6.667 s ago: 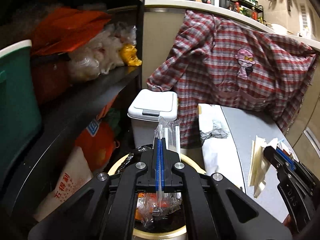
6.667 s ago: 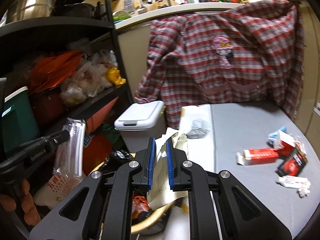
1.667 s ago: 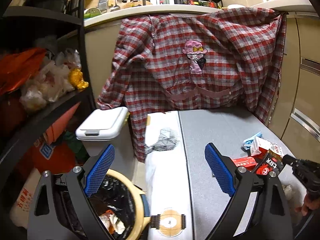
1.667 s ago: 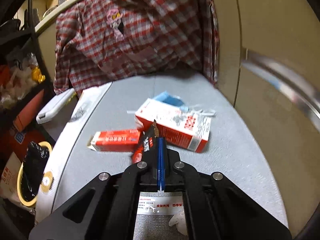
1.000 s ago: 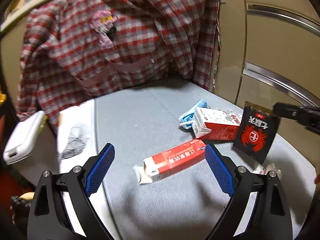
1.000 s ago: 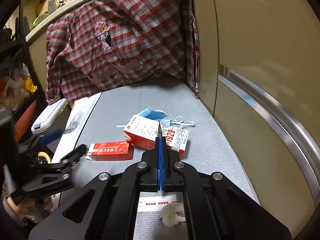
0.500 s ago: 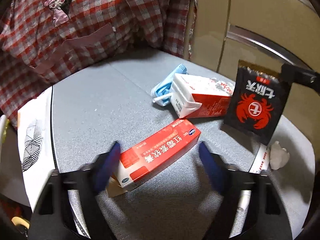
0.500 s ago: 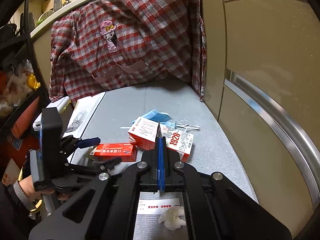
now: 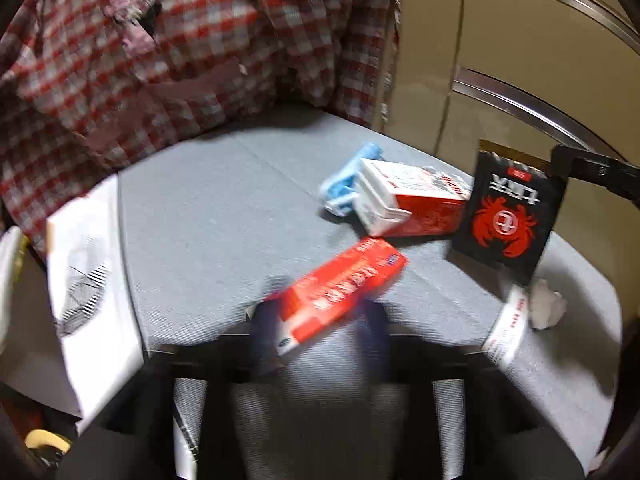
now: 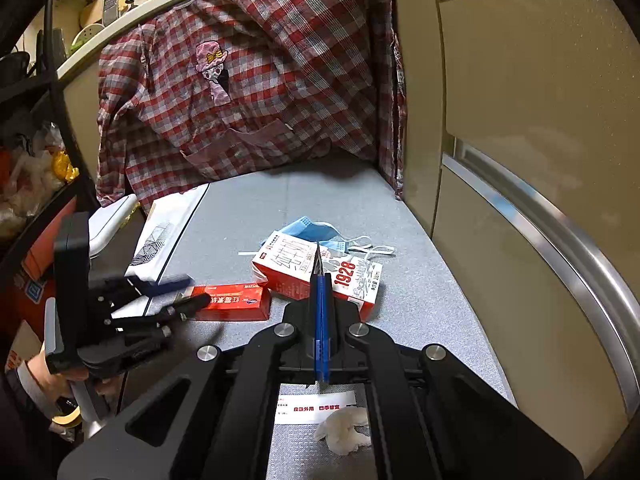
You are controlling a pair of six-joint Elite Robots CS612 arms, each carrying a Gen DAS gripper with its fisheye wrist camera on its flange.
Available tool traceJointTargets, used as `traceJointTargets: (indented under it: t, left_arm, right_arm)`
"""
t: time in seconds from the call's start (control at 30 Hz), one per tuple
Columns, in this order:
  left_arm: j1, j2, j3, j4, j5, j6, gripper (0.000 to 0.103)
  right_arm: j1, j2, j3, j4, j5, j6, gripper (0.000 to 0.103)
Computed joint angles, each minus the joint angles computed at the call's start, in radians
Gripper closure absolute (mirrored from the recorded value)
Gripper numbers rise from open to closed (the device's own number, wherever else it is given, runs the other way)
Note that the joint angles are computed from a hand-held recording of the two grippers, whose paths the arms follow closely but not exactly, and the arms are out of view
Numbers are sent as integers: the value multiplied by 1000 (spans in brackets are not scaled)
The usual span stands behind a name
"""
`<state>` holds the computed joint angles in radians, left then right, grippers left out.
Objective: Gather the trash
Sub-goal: 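Grasp the red box with the left tool while the right tool holds the black packet, then carry the red box and black packet over the bin and open both tools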
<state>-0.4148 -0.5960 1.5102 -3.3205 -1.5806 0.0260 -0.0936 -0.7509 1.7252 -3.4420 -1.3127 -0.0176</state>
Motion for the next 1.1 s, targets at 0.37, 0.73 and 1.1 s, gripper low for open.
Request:
traceJointTargets:
  t: [0.37,0.73,1.1]
  left_arm:
    - [12,21,-51,130,-51,31,36]
    - [-1,-10,12,99,1,33,64]
    - [0,-140,192,-65,79,-71,65]
  right_arm:
    - [1,8,-13,17,-6,-8,103]
    - [0,0,-1,10,5,-6,103]
    - [10,-41,48,-22,19,-34,103]
